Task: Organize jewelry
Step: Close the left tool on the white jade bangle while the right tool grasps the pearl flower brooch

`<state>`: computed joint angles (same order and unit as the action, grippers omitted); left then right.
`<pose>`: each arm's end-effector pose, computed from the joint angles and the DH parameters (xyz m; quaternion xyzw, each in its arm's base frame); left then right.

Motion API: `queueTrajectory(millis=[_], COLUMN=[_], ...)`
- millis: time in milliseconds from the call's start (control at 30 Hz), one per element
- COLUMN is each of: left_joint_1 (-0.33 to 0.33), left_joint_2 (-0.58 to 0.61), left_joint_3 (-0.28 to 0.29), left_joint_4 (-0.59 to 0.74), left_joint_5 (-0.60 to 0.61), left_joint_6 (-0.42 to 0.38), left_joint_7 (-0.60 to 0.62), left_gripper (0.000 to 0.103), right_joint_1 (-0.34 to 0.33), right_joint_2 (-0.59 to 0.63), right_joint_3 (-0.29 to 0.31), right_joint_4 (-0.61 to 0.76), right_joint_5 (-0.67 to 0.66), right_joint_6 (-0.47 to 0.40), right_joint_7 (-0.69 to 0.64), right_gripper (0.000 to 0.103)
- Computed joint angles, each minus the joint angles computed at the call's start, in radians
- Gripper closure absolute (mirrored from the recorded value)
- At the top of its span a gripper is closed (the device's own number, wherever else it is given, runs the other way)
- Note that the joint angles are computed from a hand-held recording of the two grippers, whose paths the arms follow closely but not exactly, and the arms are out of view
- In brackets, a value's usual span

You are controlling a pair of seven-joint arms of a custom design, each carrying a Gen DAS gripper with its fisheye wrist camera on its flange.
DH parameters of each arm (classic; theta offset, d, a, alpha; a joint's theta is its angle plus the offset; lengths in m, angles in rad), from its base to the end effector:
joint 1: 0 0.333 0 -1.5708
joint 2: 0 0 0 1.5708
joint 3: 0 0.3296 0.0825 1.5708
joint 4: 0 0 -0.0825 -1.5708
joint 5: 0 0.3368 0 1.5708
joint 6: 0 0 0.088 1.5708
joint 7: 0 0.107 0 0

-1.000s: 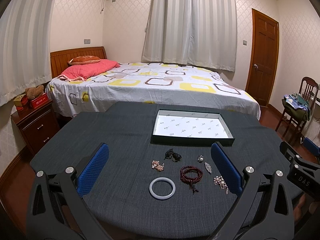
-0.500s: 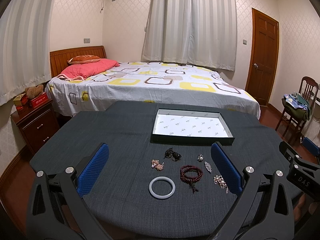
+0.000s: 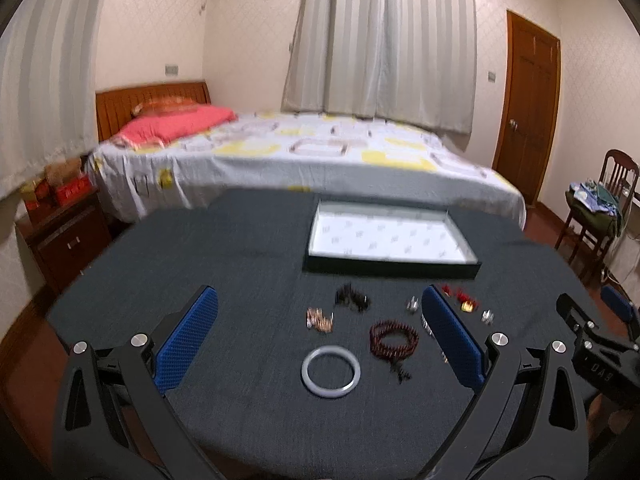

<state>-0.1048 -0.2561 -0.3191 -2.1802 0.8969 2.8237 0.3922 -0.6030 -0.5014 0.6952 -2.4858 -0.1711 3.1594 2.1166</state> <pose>0.4114 -0.2478 0.6084 -0.6080 0.6170 -0.3776 0.3272 0.4143 0.1084 0.5815 -0.5540 0.6490 -0.3886 0.3476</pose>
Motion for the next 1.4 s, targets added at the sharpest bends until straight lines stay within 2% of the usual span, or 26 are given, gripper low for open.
queueTrajectory(millis=[167, 267, 433, 500, 600, 700, 767, 933, 1000, 1033, 1233, 1400], left_joint_1=[-0.018, -0.042, -0.072, -0.085, -0.101, -0.115, -0.119, -0.135, -0.138, -0.14, -0.131, -0.129], left_joint_2=[0.097, 0.155, 0.24, 0.268, 0.306, 0.332, 0.347, 0.353, 0.353, 0.352, 0.351, 0.342], left_joint_3=[0.038, 0.067, 0.087, 0.093, 0.102, 0.113, 0.115, 0.133, 0.139, 0.142, 0.139, 0.149], left_joint_4=[-0.028, -0.025, 0.006, 0.019, 0.05, 0.065, 0.072, 0.079, 0.079, 0.081, 0.077, 0.079], left_joint_5=[-0.065, -0.153, -0.228, -0.296, -0.306, -0.288, -0.305, -0.238, -0.207, -0.185, -0.191, -0.147], left_joint_6=[0.054, 0.069, 0.034, 0.022, -0.004, -0.009, -0.02, -0.017, -0.012, -0.014, 0.001, -0.008], left_joint_7=[0.034, 0.101, 0.194, 0.259, 0.286, 0.288, 0.31, 0.269, 0.245, 0.23, 0.241, 0.189], left_gripper=[0.004, 0.004, 0.004, 0.005, 0.006, 0.006, 0.013, 0.016, 0.025, 0.034, 0.034, 0.034], right_joint_1=[-0.071, -0.093, -0.127, -0.133, -0.137, -0.127, -0.116, -0.085, -0.07, -0.062, -0.004, 0.06], right_joint_2=[0.094, 0.135, 0.19, 0.209, 0.239, 0.26, 0.27, 0.294, 0.301, 0.304, 0.343, 0.397], right_joint_3=[0.089, 0.115, 0.151, 0.156, 0.16, 0.148, 0.136, 0.103, 0.089, 0.081, 0.03, -0.022], right_joint_4=[-0.025, -0.03, -0.018, -0.008, 0.01, 0.021, 0.026, 0.044, 0.049, 0.052, 0.093, 0.153], right_joint_5=[-0.024, -0.033, -0.077, -0.103, -0.145, -0.184, -0.208, -0.267, -0.292, -0.304, -0.379, -0.424], right_joint_6=[0.024, 0.032, 0.012, 0.003, -0.015, -0.027, -0.033, -0.051, -0.058, -0.063, -0.102, -0.143], right_joint_7=[0.01, 0.02, 0.051, 0.07, 0.1, 0.124, 0.14, 0.183, 0.2, 0.208, 0.248, 0.256], right_gripper=[0.006, 0.006, 0.006, 0.006, 0.006, 0.006, 0.006, 0.006, 0.006, 0.006, 0.006, 0.007])
